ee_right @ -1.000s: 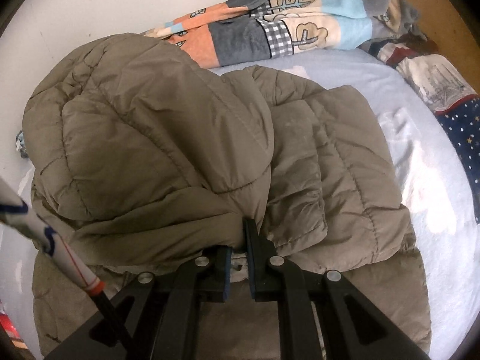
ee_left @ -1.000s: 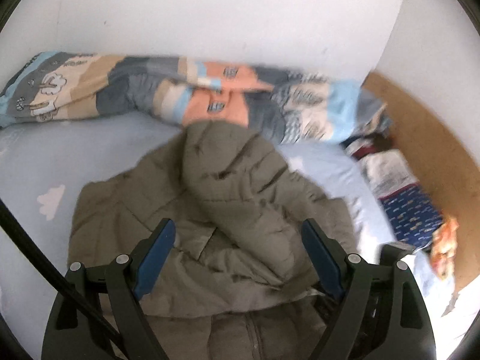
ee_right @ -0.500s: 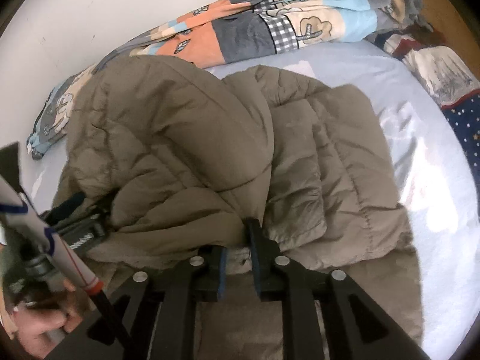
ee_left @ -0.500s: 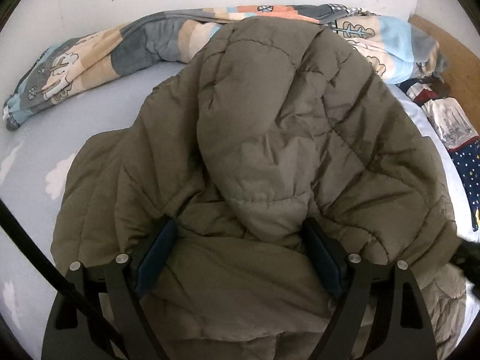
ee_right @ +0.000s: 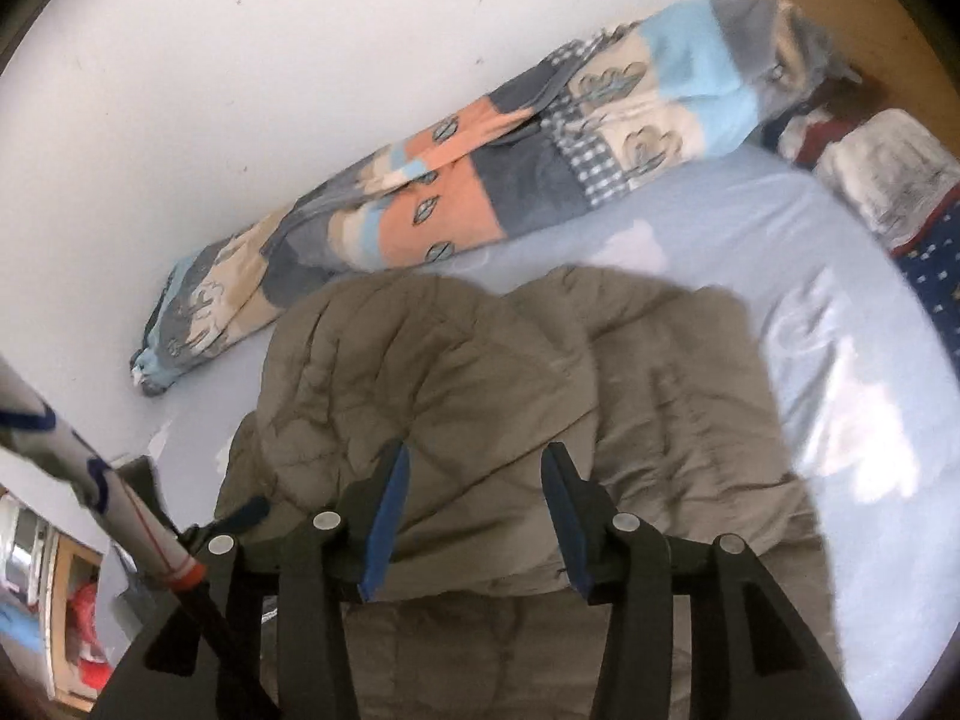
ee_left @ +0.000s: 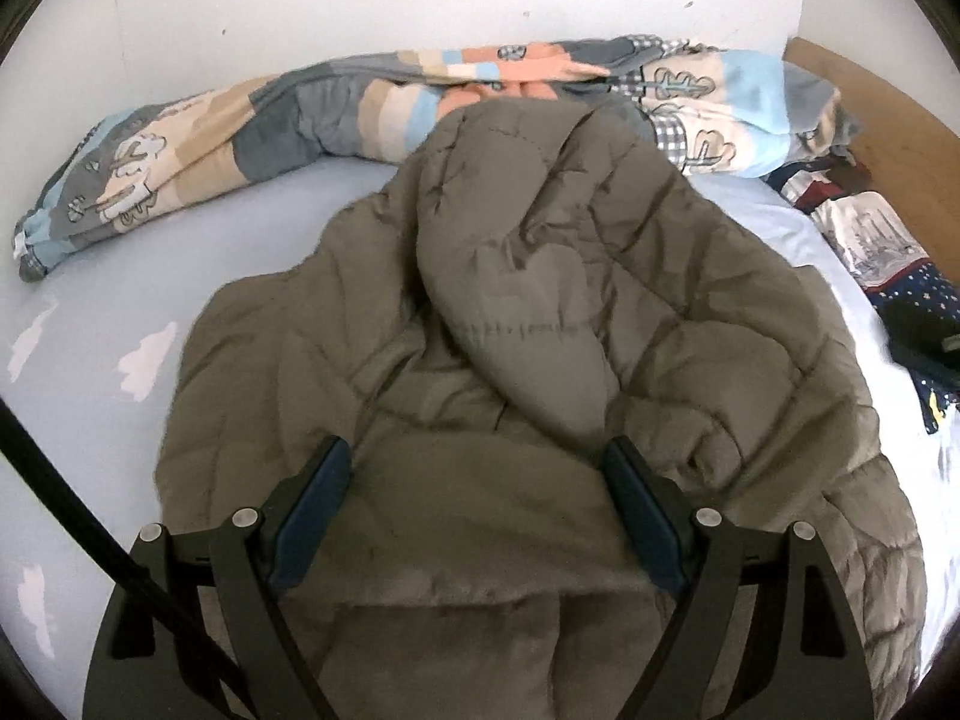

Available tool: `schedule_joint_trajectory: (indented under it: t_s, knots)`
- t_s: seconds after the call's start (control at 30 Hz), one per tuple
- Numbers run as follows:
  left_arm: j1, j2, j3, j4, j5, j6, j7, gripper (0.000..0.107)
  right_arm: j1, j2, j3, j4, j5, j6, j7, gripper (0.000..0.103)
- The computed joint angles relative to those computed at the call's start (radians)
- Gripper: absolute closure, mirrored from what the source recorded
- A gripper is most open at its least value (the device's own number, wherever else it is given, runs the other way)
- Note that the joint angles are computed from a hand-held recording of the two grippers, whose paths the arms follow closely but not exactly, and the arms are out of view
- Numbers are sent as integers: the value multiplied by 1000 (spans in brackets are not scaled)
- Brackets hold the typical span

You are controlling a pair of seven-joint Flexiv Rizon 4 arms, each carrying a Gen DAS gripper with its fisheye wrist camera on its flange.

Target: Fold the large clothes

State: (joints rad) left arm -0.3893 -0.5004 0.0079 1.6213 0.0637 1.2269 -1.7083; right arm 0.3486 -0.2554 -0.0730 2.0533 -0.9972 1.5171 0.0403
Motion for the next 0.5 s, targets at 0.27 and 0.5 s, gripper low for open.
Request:
schedule_joint_trajectory:
  t_s: [0.27,0.5]
  knots:
    - [20,-12,-15,39,-16,41,24,22,-3,-95,80,-41,197,-102,-180,53]
    - [16,-39,-13,25,-27,35,47,21,26,-152,73,-52,355,-117,-306,48]
